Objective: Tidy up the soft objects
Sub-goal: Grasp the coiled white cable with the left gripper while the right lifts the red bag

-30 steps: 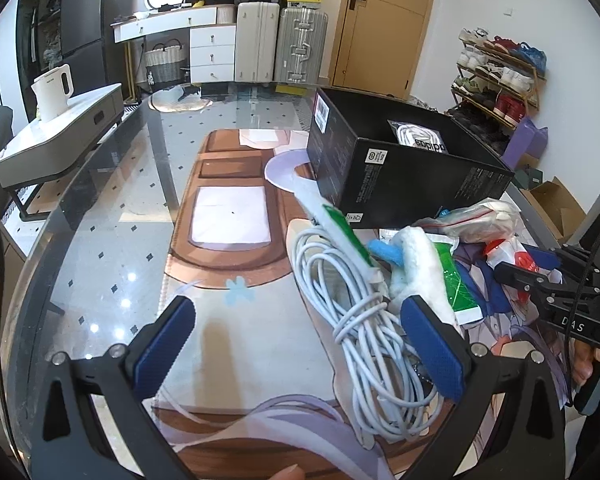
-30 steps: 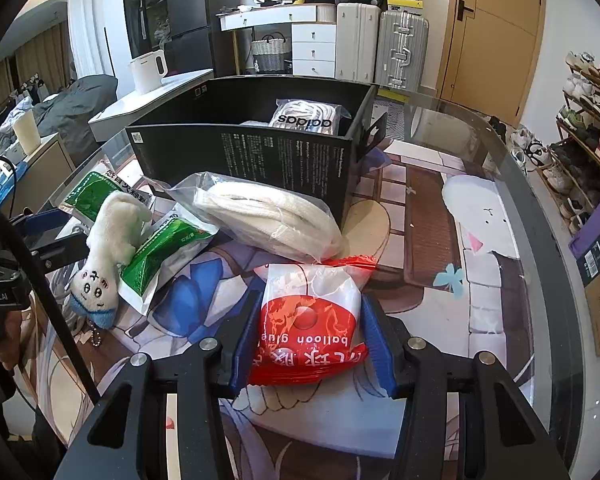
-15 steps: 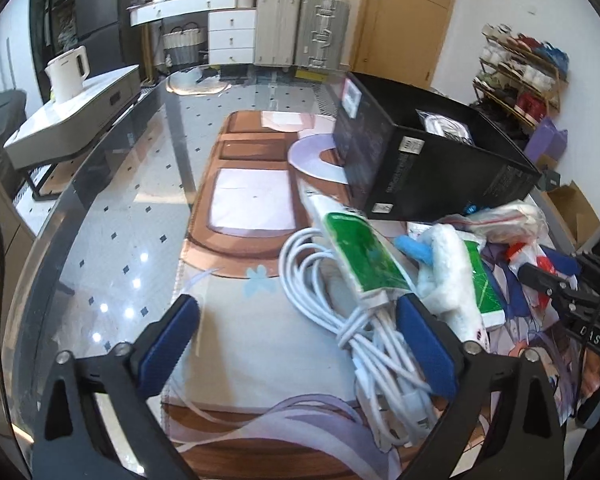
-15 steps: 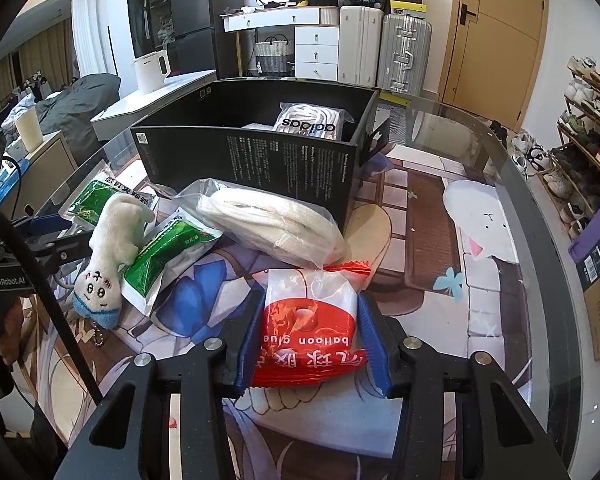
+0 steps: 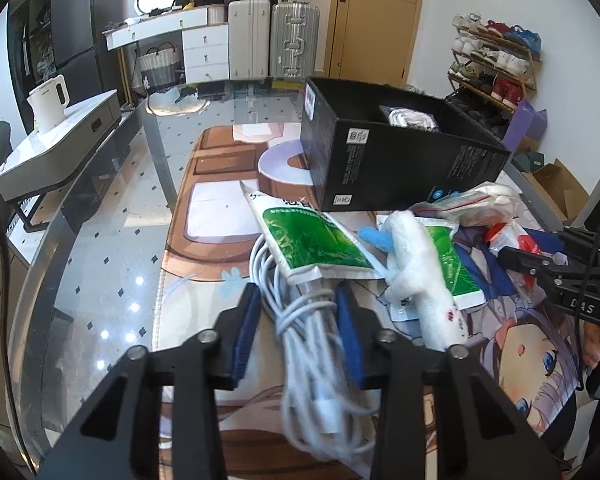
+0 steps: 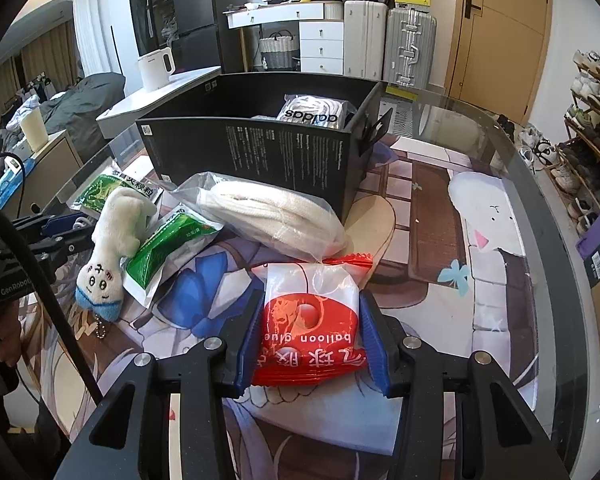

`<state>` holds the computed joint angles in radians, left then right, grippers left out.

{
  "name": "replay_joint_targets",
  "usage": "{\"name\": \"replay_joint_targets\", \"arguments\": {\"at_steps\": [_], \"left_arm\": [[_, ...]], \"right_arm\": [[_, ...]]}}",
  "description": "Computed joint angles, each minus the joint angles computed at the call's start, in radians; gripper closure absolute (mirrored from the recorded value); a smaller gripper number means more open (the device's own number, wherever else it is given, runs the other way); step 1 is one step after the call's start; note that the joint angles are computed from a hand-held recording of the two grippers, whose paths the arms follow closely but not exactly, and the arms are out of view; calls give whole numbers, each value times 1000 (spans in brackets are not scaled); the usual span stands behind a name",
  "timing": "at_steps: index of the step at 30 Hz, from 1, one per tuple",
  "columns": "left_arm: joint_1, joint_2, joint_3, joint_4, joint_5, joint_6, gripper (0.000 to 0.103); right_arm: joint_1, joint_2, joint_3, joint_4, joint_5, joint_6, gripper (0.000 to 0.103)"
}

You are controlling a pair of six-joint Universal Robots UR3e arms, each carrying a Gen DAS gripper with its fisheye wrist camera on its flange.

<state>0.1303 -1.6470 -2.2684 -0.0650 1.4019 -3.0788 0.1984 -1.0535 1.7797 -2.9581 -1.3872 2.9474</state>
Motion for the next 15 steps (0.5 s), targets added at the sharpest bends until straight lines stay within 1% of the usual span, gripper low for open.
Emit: {"name": "replay_joint_targets", "arguments": {"at_steps": [4,9,15], "left_arm": [[21,25,-33,17,-30,1,75],[53,61,-70,28,-70,10,75],[87,116,-101,23,-106,21,75]], "right_arm": [[-2,-5,5,1,4,-15,59],[-16,-30,39,-16,21,-33,60],[-41,-107,127,-67,43,-12,60]]}}
